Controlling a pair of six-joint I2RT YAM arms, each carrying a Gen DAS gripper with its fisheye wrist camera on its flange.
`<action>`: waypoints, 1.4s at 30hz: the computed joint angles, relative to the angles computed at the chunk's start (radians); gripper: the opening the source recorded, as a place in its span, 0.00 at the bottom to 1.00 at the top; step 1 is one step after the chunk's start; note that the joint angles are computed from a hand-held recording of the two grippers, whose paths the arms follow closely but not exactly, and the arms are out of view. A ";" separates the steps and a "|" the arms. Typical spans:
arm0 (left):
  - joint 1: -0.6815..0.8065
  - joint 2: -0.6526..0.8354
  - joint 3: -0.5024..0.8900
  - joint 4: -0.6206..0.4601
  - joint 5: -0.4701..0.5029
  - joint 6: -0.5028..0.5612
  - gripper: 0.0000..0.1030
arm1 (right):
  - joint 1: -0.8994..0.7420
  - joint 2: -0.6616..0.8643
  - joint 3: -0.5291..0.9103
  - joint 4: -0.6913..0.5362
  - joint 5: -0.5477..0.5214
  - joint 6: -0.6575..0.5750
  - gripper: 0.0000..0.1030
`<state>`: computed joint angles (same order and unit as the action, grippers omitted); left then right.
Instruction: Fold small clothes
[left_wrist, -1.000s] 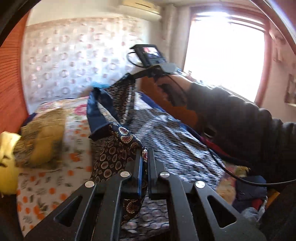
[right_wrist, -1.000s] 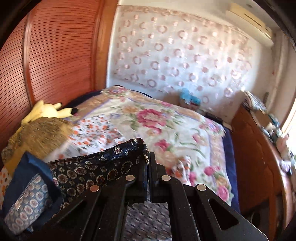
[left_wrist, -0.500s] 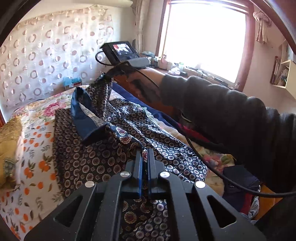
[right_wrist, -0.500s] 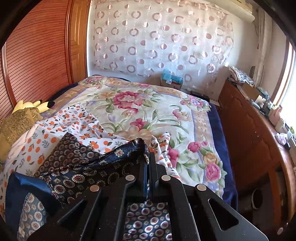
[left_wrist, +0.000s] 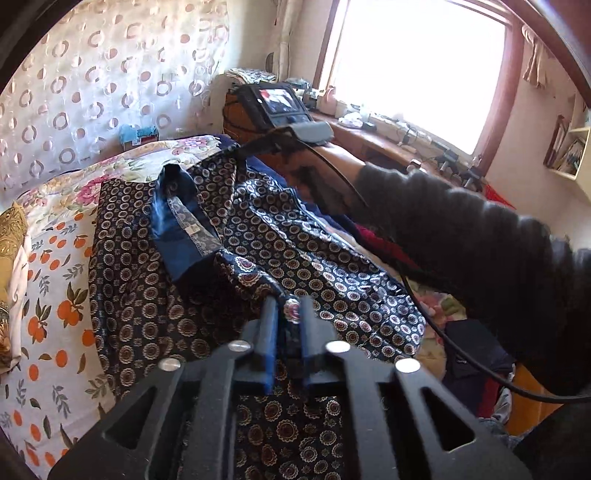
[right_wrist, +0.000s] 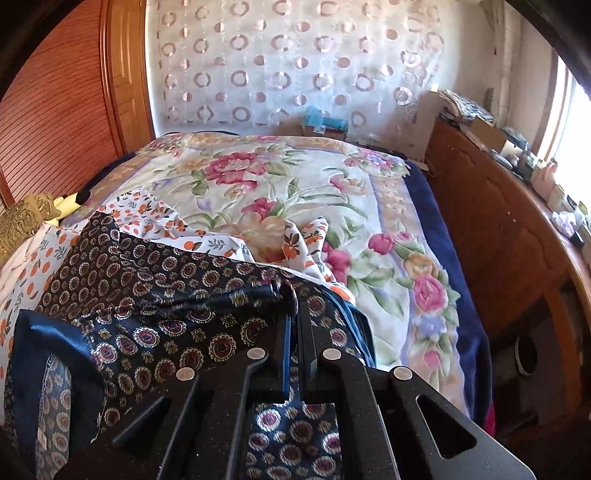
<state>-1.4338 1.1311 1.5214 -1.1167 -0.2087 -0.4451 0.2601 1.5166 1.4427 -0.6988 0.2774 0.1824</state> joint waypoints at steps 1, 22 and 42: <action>0.007 -0.015 0.009 -0.003 -0.001 0.001 0.43 | 0.001 -0.004 0.000 -0.001 -0.001 0.002 0.09; 0.547 -0.182 -0.177 -0.033 0.223 0.261 0.74 | 0.452 -0.395 -0.358 -0.103 0.085 0.304 0.45; 0.591 -0.264 -0.395 0.007 0.207 0.248 0.73 | 1.118 -0.567 -0.486 -0.490 0.364 1.127 0.45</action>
<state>-0.8427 0.8673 1.1268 -1.1095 -0.0020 -0.1974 1.3783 0.9494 0.9565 -1.1890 0.6410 1.3096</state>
